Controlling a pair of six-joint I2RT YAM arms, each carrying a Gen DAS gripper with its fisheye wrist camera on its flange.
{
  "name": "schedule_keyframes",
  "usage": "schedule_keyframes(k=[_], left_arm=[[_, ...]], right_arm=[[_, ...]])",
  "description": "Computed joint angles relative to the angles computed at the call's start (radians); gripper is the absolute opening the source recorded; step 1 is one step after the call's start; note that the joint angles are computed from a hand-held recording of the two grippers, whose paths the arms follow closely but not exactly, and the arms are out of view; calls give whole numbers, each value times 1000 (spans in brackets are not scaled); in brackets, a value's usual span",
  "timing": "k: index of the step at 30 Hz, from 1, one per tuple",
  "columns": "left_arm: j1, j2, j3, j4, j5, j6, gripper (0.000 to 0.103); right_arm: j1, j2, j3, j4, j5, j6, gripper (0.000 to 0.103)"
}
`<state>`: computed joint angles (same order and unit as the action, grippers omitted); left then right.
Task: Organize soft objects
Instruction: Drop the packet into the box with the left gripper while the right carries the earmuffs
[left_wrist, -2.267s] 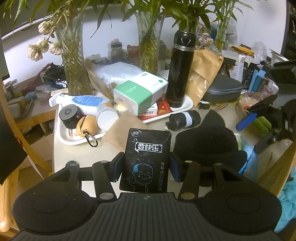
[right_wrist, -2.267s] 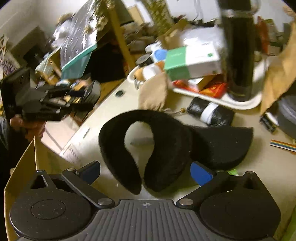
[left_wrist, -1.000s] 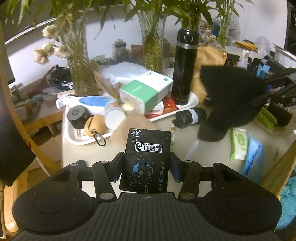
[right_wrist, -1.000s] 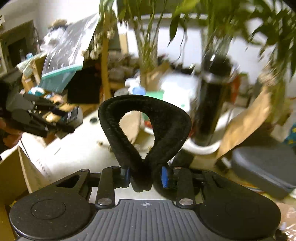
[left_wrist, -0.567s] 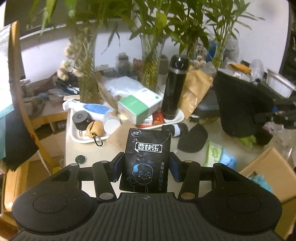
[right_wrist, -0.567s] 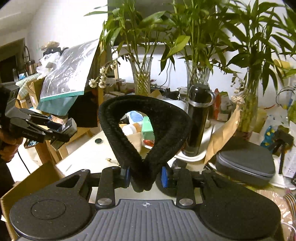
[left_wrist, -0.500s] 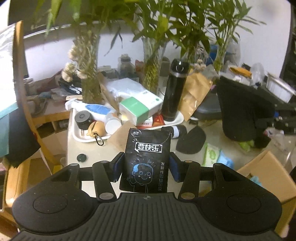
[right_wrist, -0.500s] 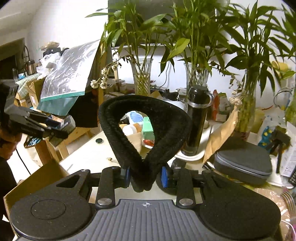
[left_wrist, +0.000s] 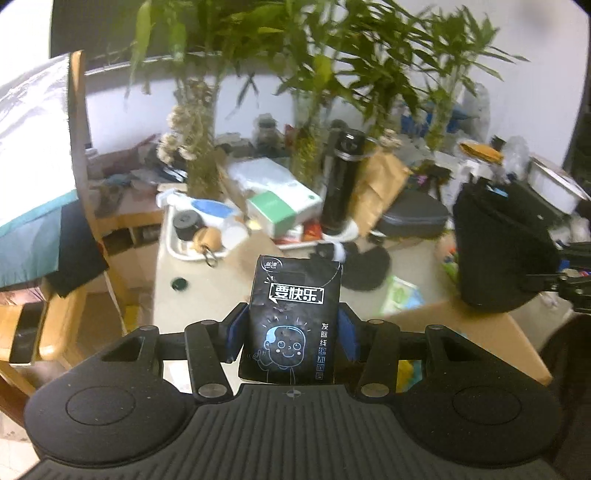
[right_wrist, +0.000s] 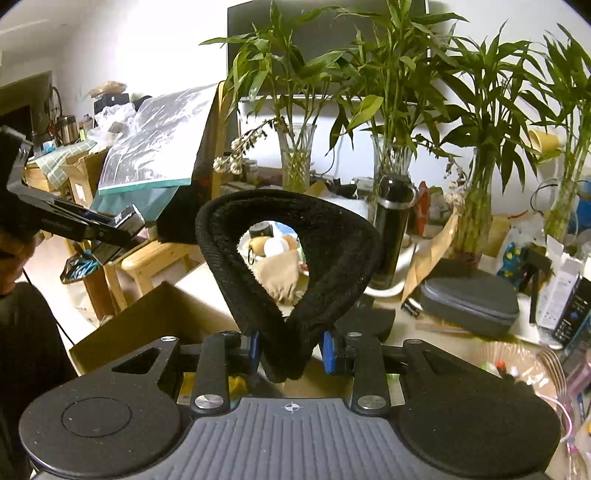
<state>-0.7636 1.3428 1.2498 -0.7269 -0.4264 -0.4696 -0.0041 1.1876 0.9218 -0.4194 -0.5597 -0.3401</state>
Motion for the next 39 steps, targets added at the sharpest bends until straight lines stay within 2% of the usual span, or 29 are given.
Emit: schedule_keyframes(k=[4, 9, 11, 14, 15, 23, 30, 35, 39], left_arm=[[-81, 43, 33, -35, -62, -6, 49], [-103, 104, 63, -38, -33, -59, 50], [-105, 105, 54, -24, 6, -76, 51], [-115, 98, 45, -27, 40, -87, 70], [-127, 96, 47, -42, 27, -99, 75], [-192, 67, 75, -227, -62, -281, 75], [-317, 77, 92, -370, -152, -437, 75], [-413, 114, 198, -476, -207, -534, 75], [-478, 156, 344, -557, -269, -511, 75]], right_arm=[[4, -65, -42, -32, -3, -7, 34], [10, -127, -85, -49, -12, 7, 34], [18, -151, -95, -60, -4, 3, 34], [25, -174, -103, -72, 9, 2, 35], [22, -178, -105, -77, 5, -1, 35], [-6, -181, -101, -111, -25, -32, 35], [-58, -142, -40, -195, -85, -106, 35], [-90, -118, 19, -289, -118, -185, 35], [-99, -101, 64, -340, -120, -223, 35]])
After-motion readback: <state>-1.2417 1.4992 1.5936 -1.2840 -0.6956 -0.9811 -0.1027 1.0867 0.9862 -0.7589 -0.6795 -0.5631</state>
